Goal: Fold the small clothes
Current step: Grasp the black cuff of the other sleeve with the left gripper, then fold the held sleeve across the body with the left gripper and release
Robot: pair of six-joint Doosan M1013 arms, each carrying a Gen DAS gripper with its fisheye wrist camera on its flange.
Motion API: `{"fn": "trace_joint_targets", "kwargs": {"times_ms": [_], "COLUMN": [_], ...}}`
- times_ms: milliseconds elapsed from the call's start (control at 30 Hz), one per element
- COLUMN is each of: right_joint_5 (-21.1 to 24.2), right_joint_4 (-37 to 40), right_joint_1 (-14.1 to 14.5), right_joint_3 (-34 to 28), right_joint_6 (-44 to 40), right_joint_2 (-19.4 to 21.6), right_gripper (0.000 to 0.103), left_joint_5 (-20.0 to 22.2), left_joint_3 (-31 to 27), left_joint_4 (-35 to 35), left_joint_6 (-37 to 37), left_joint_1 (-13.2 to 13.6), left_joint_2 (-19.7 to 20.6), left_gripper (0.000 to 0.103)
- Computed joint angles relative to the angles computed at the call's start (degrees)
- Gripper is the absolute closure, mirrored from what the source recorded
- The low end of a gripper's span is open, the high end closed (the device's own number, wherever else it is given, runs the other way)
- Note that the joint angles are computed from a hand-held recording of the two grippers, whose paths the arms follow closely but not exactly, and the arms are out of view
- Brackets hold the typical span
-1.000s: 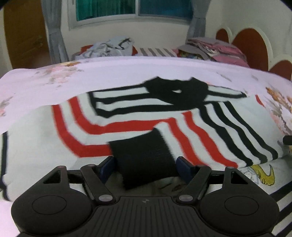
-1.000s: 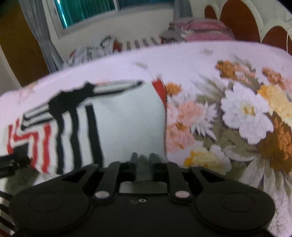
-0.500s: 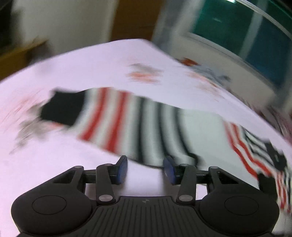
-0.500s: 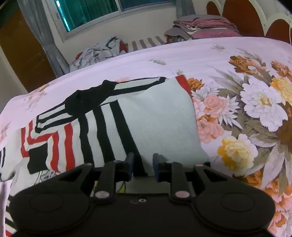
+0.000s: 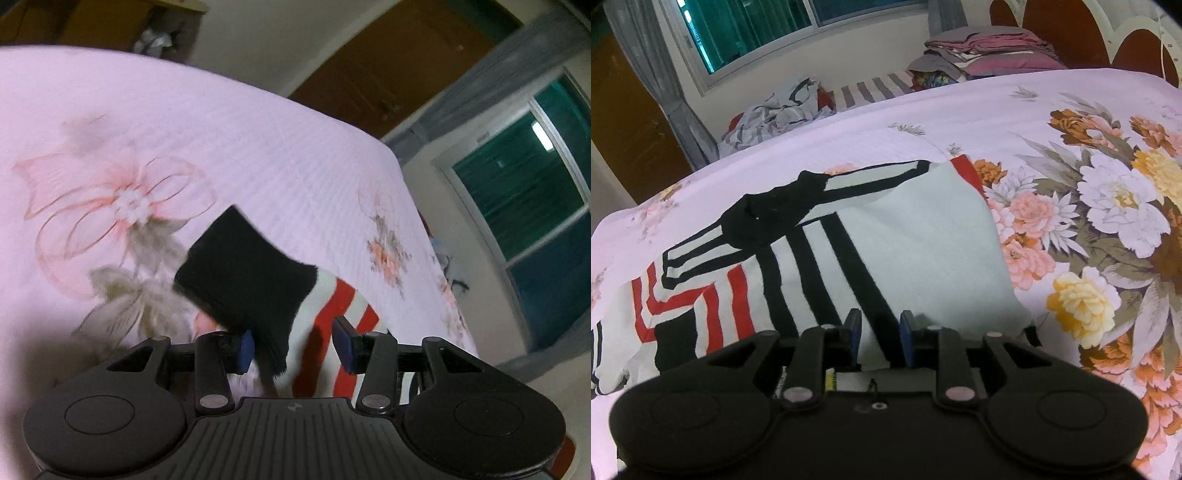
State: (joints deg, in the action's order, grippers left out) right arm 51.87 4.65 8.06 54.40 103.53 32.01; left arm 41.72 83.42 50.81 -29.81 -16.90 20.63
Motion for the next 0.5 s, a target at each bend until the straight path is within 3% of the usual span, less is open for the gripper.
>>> {"fn": "trace_joint_targets", "kwargs": {"times_ms": [33,300,500], "right_joint_5": [-0.08,-1.41,-2.88], "right_joint_4": [-0.32,-1.33,-0.04], "right_joint_1": [-0.02,-0.21,-0.87], "right_joint_3": [0.06,0.83,1.27], "right_joint_6": [0.26,0.60,-0.91], "right_joint_2": [-0.09,-0.76,-1.13], "right_gripper": [0.080,0.080,0.080], "left_joint_5": [0.89,-2.84,-4.20], "left_joint_3": [-0.94,-11.17,-25.97], "left_joint_4": [-1.08,-1.23,-13.64], "left_joint_6": [3.03,20.65,45.97], "left_joint_1": [0.07,-1.99,-4.74], "left_joint_2": [0.34,5.34,13.23], "left_gripper": [0.099,0.099,0.099]}}
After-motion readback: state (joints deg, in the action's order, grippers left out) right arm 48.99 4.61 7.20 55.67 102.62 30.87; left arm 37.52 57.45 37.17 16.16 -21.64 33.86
